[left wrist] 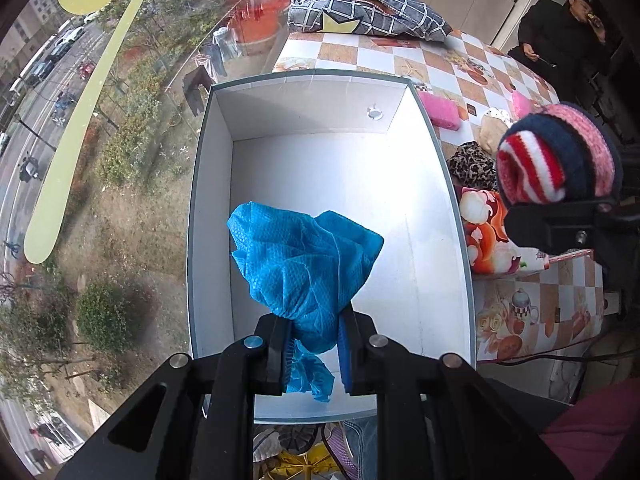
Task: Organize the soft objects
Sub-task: 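Open the left tool dropping the blue cloth while the right tool drops the sock into the box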
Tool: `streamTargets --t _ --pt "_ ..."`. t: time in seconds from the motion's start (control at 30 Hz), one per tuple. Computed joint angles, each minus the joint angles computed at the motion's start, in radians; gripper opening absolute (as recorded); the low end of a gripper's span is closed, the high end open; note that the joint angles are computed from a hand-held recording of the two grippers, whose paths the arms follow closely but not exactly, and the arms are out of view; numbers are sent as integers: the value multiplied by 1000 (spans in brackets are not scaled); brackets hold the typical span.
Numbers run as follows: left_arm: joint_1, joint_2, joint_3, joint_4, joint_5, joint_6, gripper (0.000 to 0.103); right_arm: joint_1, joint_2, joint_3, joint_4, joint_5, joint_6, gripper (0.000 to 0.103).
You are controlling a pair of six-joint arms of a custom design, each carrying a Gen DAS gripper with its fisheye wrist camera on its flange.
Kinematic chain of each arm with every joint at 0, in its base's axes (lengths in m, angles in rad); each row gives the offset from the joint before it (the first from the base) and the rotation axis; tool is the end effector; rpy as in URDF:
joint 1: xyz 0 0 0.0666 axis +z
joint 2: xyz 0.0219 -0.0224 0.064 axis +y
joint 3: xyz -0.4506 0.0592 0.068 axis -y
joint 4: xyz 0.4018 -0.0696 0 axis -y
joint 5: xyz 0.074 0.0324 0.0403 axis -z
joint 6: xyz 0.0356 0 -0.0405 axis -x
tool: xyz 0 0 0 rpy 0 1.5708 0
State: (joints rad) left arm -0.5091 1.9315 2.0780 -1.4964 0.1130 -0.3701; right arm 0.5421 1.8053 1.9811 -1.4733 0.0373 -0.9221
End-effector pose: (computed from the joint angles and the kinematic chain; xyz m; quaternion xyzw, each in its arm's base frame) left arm 0.5792 -0.3284 0.4801 0.4279 0.8953 -0.0636 0.1059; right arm 0.5301 0.3172 0.5178 0.1896 0.9722 0.0773 0.1136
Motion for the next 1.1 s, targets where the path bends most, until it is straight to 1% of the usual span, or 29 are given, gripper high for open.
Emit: streamTargets --t 0.23,0.47,0.97,1.0,1.07,1.1 --pt "3 3 1 -3 0 15 20 -6 14 22 -1 -3 3 40" --pt "3 7 2 -7 0 15 20 -10 27 37 0 -8 3 40" --pt "6 -1 -21 2 -19 30 20 -3 57 67 -3 -20 22 40" --pt "6 -4 -25 8 -21 29 22 -3 59 68 -3 -22 23 40" --pt "6 -10 -32 14 -17 24 32 -2 63 71 -3 -24 25 40" --pt "5 -13 -36 19 -16 22 42 -2 64 72 -3 -27 25 40"
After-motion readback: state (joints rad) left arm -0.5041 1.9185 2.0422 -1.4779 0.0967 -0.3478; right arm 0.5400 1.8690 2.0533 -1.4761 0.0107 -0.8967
